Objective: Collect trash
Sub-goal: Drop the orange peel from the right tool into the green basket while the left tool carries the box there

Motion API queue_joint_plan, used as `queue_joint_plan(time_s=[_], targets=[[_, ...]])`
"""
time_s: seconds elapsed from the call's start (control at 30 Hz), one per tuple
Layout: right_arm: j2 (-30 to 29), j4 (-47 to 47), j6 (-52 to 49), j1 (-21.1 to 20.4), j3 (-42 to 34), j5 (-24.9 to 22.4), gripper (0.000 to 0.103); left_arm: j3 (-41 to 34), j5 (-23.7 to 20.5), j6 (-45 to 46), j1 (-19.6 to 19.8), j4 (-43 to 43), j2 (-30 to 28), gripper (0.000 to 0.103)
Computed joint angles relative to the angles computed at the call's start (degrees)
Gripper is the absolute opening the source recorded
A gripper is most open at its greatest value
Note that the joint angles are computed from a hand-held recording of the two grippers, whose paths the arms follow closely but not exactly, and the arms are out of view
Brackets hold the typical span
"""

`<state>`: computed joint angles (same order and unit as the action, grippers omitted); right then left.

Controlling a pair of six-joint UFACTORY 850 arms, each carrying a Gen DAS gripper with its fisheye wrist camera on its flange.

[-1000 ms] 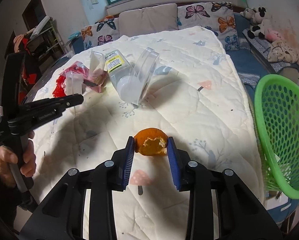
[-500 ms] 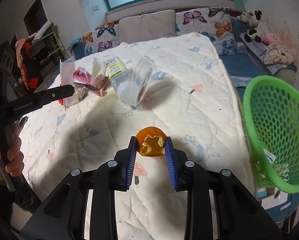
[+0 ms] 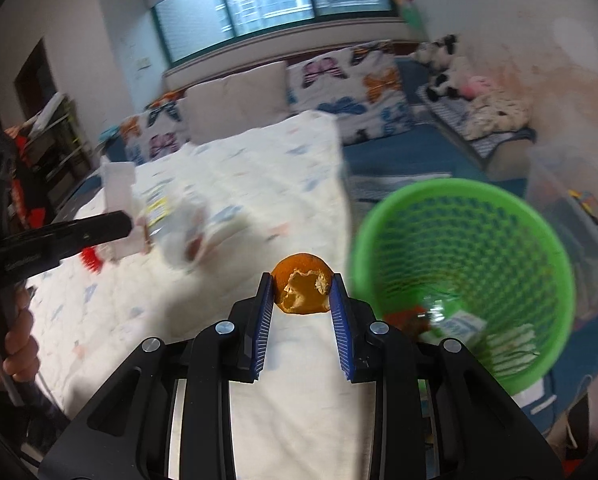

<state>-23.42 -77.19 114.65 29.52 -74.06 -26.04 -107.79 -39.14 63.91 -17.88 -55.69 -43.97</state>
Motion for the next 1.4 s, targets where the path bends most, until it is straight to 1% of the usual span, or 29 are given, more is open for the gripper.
queue_joint_plan(time_s=[0.17,0.27,0.43,0.5,0.63,0.87,0.93,0.97,1.07,1.13,1.27,1.4], targets=[[2.56,1.41,0.52,-2.31,3.91,-1.59,0.029,-4.18,-2.13,-1.72,-2.54,2.13,-2.21,0.006],[3.33,2.78,0.17,-3.51,5.78,-2.22,0.030,-8.00,-4.44,-4.33,-3.91,4.16,-4.45,0.006],[4.32,3.29,1.86,-5.42,8.27,-1.43,0.035,-12.96,-7.36,-6.56,-6.02,6.46,-7.60,0.006],[4.96,2.47,3.63,-5.90,9.42,-1.17,0.041,-14.75,-8.16,-7.71,-6.90,7.77,-8.72,0.006],[6.47,0.82,6.22,-6.18,11.71,-1.68,0.046,-19.43,-11.39,-10.44,-8.30,8.93,-11.72,0.006],[9.04,-3.06,11.91,-5.74,14.88,-2.87,0.051,-26.73,-14.72,-14.53,-10.62,12.45,-16.54,0.006],[9.54,-3.77,13.01,-5.25,15.39,-3.61,0.051,-28.79,-15.95,-15.85,-11.10,13.34,-18.01,0.007],[9.76,-3.98,13.32,-5.12,15.63,-3.81,0.051,-28.77,-15.69,-16.12,-11.34,13.75,-18.14,0.007],[10.59,-5.25,14.95,-4.82,16.56,-4.22,0.051,-30.66,-16.69,-17.54,-11.95,15.27,-19.61,0.007],[10.82,-5.51,15.35,-4.70,16.79,-4.38,0.051,-32.92,-18.08,-18.74,-12.13,16.03,-21.15,0.008],[11.43,-6.08,16.43,-4.53,17.50,-4.48,0.051,-31.40,-17.45,-18.79,-12.32,16.63,-20.56,0.008],[11.41,-6.12,16.51,-4.30,17.28,-4.04,0.052,-26.17,-15.24,-16.81,-11.86,15.52,-17.51,0.008]])
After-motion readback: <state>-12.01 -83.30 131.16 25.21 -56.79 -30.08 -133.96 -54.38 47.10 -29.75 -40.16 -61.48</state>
